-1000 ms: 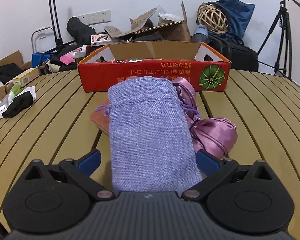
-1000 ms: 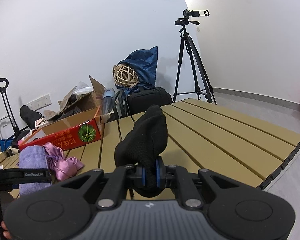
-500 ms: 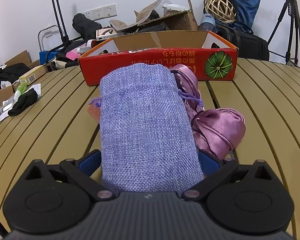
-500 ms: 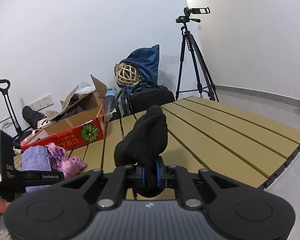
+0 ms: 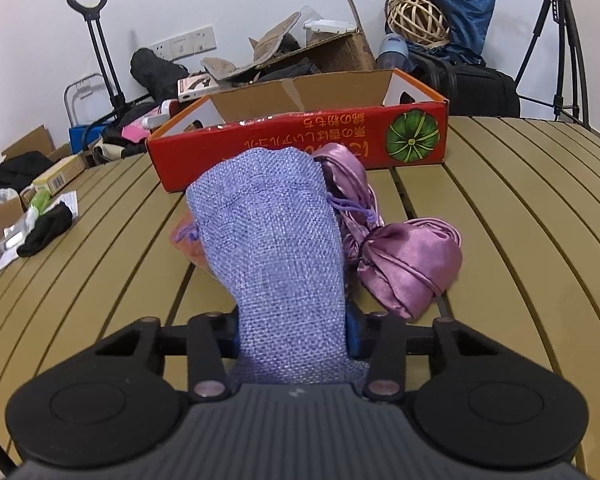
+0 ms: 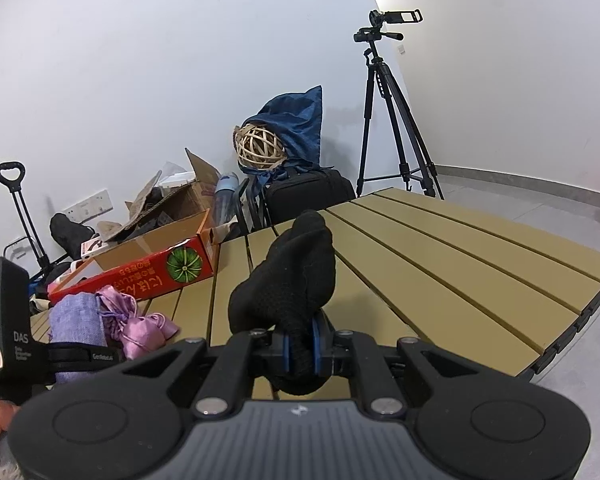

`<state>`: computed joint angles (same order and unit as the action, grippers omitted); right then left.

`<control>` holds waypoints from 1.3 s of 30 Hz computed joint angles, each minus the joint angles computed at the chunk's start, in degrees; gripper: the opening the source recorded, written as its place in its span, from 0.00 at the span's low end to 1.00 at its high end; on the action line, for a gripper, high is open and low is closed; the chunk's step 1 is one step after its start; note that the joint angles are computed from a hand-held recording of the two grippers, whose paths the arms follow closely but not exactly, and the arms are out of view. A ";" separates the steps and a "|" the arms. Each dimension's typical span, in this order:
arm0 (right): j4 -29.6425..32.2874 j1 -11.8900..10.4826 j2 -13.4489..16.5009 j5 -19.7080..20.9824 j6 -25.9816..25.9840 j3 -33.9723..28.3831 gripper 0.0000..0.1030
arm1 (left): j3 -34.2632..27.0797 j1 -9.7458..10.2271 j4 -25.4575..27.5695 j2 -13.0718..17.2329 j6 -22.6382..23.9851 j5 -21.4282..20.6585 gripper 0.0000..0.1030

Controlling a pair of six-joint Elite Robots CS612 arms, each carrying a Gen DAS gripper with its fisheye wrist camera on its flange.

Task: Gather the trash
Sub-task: 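Carry the lilac pouch and black glove in both grippers down to the bin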

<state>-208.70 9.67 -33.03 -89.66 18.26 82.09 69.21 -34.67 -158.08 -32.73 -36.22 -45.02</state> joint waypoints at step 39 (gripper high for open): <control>-10.02 -0.19 -2.80 8.92 -3.93 8.84 0.10 | 22.43 -4.77 -14.36 -13.04 3.72 3.25 0.41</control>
